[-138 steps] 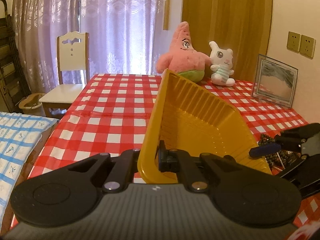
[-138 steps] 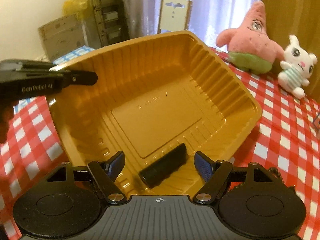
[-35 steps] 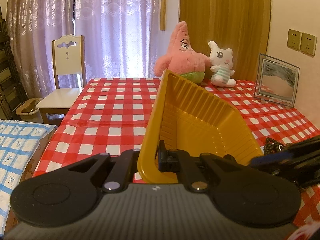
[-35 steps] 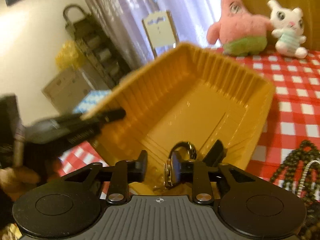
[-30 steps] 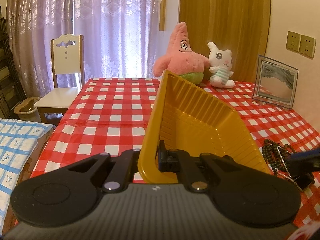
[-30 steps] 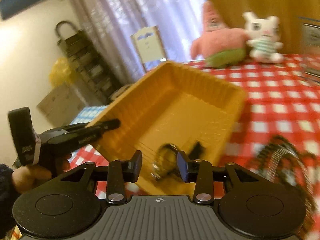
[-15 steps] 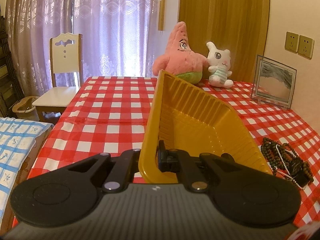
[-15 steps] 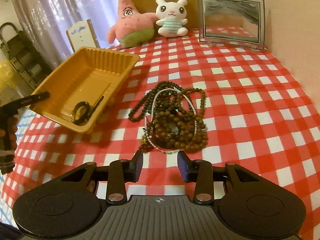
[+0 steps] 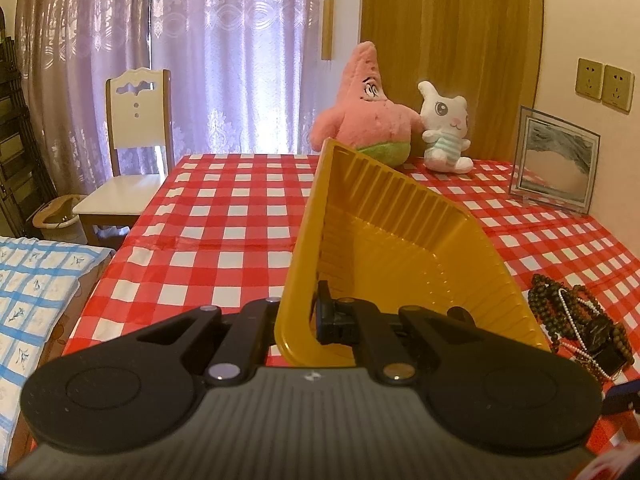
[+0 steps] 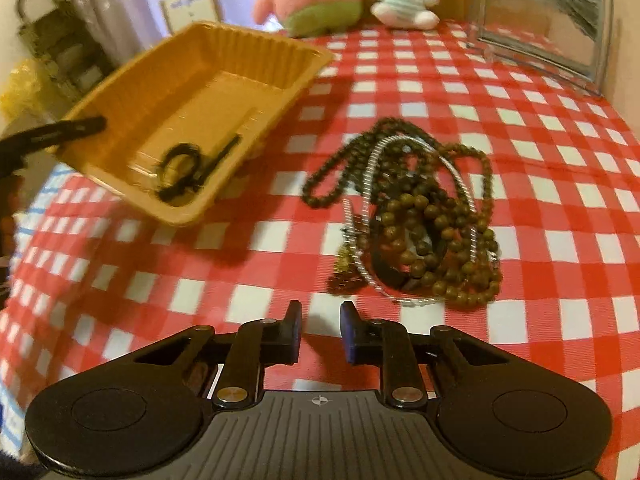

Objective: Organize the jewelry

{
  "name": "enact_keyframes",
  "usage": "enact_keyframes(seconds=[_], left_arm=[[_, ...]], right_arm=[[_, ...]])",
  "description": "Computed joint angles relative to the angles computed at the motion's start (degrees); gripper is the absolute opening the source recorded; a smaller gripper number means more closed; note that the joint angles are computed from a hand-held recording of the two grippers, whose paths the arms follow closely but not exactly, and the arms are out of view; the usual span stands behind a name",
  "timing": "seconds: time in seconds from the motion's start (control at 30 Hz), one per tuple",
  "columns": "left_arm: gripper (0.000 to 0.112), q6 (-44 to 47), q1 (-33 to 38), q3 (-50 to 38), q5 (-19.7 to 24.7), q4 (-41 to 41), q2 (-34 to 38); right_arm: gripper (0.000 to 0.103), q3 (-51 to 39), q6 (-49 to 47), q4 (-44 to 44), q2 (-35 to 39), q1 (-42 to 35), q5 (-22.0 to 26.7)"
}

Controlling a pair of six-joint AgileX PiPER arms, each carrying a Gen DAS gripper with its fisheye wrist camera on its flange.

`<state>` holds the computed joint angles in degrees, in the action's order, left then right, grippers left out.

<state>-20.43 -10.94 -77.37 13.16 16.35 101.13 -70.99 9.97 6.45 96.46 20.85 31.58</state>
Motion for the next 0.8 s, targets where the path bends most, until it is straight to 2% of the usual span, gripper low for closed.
enact_keyframes(seconds=[0.1,0.3,0.47,0.5,0.53,0.63,0.8], left_arm=[[0.004,-0.8,-0.1,0.3,-0.2,0.8,-0.2],[0.004,-0.5,-0.1,0.2,-0.1,0.5,-0.4],[0.004,-0.6,-0.1,0.2,-0.1,0.7,-0.4],[0.004,-0.4,-0.1,0.2,-0.1,0.4,-0.5],[0.004,-0.4,-0.1,0.2,-0.1,0.5,-0.4],[0.004,0.4,0.0,0.4,-0.2,-0.2,-0.5],[0.004,0.3,0.0,0.4,-0.3,-0.2,-0.6]], right_arm=[[0.023,-1.0,5.8,-3.9,1.0,0.0,-0.2],[0.023,-3.4,6.8,-3.0,2.6,-0.2,0.4],[0.023,-4.6,14.5,-11.5,3.9,2.6,-0.1],[0.021,-4.8,15.3,-12.7,4.1,3.0,0.2],[0.011,-4.9,15.4,-13.5,4.2,3.2,0.5],[0.005,-4.6,7.6,-5.7,3.6,1.9,1.6],[0.005,-2.0,-3.8,2.8,0.6,0.7,3.3]])
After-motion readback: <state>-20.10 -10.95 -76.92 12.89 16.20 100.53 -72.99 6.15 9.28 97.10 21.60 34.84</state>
